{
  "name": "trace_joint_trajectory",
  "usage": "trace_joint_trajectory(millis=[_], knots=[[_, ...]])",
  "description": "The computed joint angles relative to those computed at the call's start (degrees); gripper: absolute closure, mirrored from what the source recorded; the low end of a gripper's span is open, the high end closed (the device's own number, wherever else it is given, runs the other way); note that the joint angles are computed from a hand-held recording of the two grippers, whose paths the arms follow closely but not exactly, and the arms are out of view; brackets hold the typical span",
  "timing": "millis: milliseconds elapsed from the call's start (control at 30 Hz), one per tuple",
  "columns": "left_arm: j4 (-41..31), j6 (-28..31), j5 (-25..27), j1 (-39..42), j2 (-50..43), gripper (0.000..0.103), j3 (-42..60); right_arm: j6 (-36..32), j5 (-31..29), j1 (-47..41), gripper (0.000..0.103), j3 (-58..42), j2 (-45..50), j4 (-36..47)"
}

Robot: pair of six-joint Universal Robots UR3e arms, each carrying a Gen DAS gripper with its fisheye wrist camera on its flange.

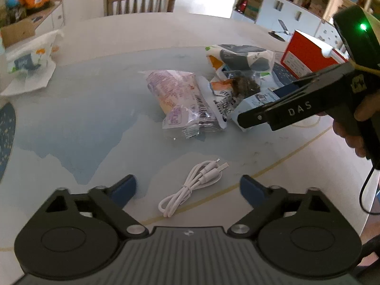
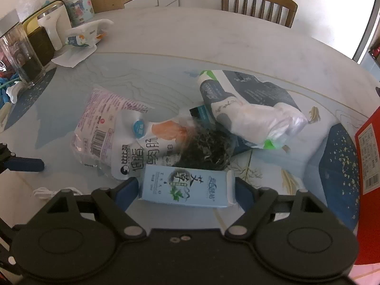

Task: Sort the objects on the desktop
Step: 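Grasp the white milk carton with the right tool while the left tool grasps the white cable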

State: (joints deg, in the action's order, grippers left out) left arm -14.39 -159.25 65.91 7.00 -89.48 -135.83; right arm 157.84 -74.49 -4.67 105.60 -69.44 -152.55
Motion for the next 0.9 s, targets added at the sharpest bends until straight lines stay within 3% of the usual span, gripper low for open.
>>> trace_joint_trajectory(millis=[167,433,500,567,733,900], knots=[[-1.13,2.33,-1.48,-0.45,0.09,0.044,0.69,-0.20,0.26,-0.16,0.020,0.18,-0.19,-0.04],[0.59,3.26,-0.55,-1.72,-0.91,0.072,1.02,-0.07,0.44,-0.24,0.022,1.08,-0.99,-0.77],[0.21,3.02,-1.13,-1.32,-1.01,0.076,1.21,0.04,0.50,-0.37,0.024,1.52,-1.48,-1.20],[0.23,3.02,-1.52,-1.03,-1.11,0.079,1.21,0.22,1.08,-0.82,0.032,2.01,-2.13,-1.25],[-0.45,2.12,-2.13,-0.48,-1.45,0.081,1.89,0.74,1.97,-1.72,0.034,3.17,-3.07,-1.57],[-1.74,1.55,-3.46,0.19,-1.63,0.093,3.14,0.97,2.90,-2.79,0.034,5.14,-5.12,-1.92]])
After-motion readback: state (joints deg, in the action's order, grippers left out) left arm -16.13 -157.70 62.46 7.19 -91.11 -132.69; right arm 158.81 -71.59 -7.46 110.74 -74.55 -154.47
